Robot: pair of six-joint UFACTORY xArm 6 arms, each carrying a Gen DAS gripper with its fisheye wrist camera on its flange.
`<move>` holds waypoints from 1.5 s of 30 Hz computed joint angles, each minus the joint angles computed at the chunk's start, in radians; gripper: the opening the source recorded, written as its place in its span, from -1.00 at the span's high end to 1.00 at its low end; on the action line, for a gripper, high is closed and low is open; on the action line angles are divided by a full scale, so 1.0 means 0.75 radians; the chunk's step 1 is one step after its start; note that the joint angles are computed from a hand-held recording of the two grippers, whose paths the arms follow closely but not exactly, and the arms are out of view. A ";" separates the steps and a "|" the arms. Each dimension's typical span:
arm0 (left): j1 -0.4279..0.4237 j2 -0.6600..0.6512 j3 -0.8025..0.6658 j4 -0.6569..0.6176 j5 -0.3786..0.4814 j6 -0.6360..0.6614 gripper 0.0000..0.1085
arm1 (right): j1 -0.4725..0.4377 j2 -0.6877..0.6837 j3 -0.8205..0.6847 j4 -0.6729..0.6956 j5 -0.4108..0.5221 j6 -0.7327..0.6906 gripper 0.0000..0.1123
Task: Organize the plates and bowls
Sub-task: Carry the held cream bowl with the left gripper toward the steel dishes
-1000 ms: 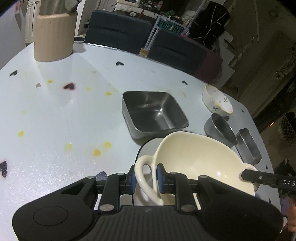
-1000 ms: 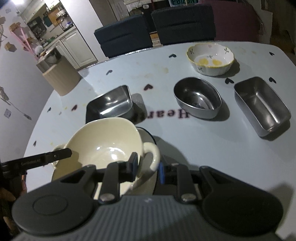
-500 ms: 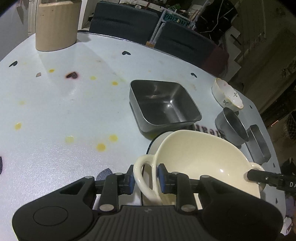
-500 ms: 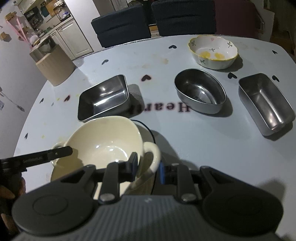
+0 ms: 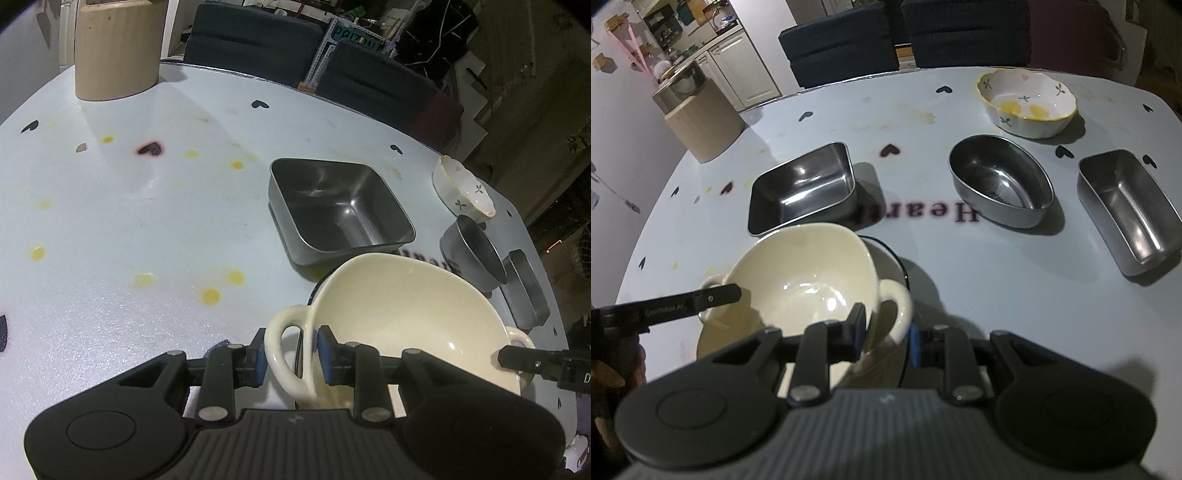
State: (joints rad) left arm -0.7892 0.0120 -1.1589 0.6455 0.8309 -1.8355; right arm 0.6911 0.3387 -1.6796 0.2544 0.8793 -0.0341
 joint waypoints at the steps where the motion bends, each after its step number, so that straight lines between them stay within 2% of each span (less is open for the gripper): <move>1: -0.002 0.003 -0.007 -0.006 0.010 0.018 0.44 | 0.000 0.002 -0.004 -0.004 0.011 -0.001 0.48; 5: -0.020 0.024 -0.048 -0.014 0.062 0.120 0.43 | 0.006 0.005 -0.010 -0.041 0.029 0.003 0.48; 31: -0.027 0.044 -0.114 -0.094 0.131 0.264 0.45 | 0.019 0.067 -0.084 -0.116 0.096 0.030 0.42; 39: -0.031 0.064 -0.157 -0.122 0.167 0.331 0.37 | 0.034 0.089 -0.093 -0.231 0.102 0.047 0.33; 45: -0.035 0.080 -0.186 -0.139 0.203 0.370 0.35 | 0.033 0.091 -0.083 -0.231 0.079 0.025 0.31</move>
State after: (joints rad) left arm -0.8156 0.0717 -1.2982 0.5412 0.9830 -1.5582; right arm 0.7160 0.4069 -1.7421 0.0808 0.9384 -0.0152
